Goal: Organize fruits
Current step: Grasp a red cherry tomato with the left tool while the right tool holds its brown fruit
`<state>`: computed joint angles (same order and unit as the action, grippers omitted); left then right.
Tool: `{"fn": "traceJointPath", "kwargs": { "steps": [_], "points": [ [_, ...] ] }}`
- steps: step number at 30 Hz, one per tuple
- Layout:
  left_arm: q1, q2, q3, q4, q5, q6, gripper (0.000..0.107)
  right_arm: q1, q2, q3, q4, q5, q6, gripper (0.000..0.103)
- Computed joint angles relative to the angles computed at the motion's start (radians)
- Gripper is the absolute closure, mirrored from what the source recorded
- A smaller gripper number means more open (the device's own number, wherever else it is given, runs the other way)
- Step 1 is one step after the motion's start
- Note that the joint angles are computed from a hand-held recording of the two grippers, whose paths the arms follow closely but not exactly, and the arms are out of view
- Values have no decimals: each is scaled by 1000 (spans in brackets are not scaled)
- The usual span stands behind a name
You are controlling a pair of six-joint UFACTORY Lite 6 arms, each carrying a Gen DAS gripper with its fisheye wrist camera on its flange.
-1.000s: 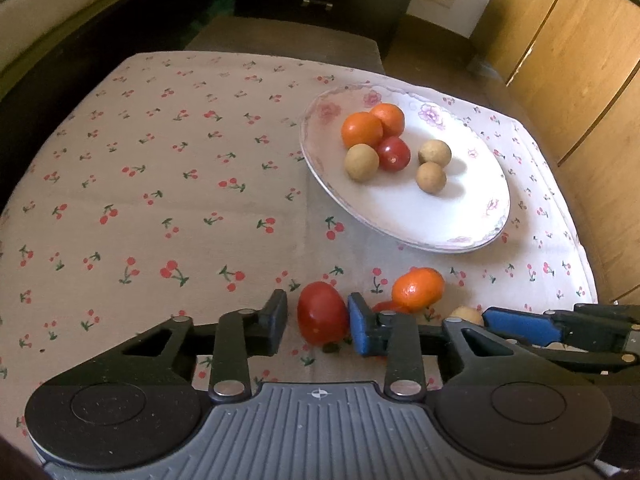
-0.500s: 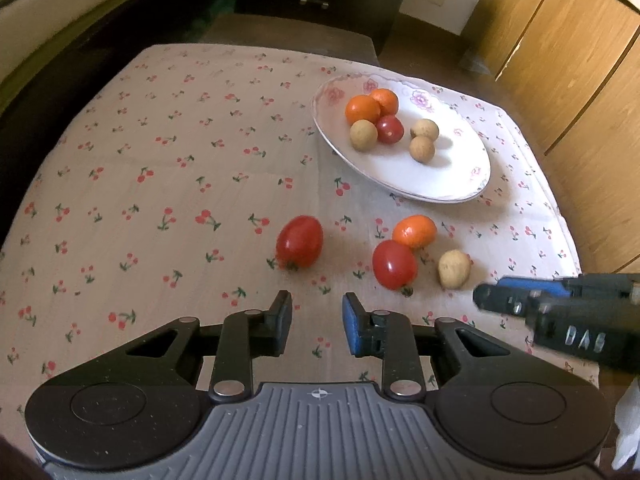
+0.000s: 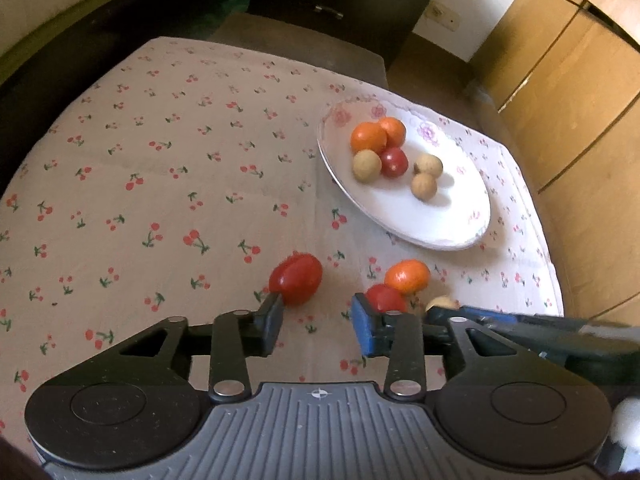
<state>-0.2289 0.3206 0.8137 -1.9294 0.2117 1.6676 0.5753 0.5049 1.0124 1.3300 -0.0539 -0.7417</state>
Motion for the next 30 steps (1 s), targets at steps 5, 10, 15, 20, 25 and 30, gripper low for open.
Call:
{"fn": "traceJointPath", "kwargs": {
  "steps": [5, 10, 15, 20, 25, 30],
  "points": [
    [5, 58, 61, 11, -15, -26, 51, 25, 45, 48, 147, -43, -174, 70],
    [-3, 110, 115, 65, -33, -84, 48, 31, 44, 49, 276, -53, -334, 71],
    [-43, 114, 112, -43, -84, 57, 60, 51, 39, 53, 429, -70, -510, 76],
    [-27, 92, 82, 5, -79, 19, 69, 61, 18, 36, 478, -77, -562, 76],
    [-43, 63, 56, -48, -93, 74, 71, 67, -24, -6, 450, -83, -530, 77],
    [-41, 35, 39, -45, -94, 73, 72, 57, -77, -54, 331, -79, -409, 77]
  ]
}}
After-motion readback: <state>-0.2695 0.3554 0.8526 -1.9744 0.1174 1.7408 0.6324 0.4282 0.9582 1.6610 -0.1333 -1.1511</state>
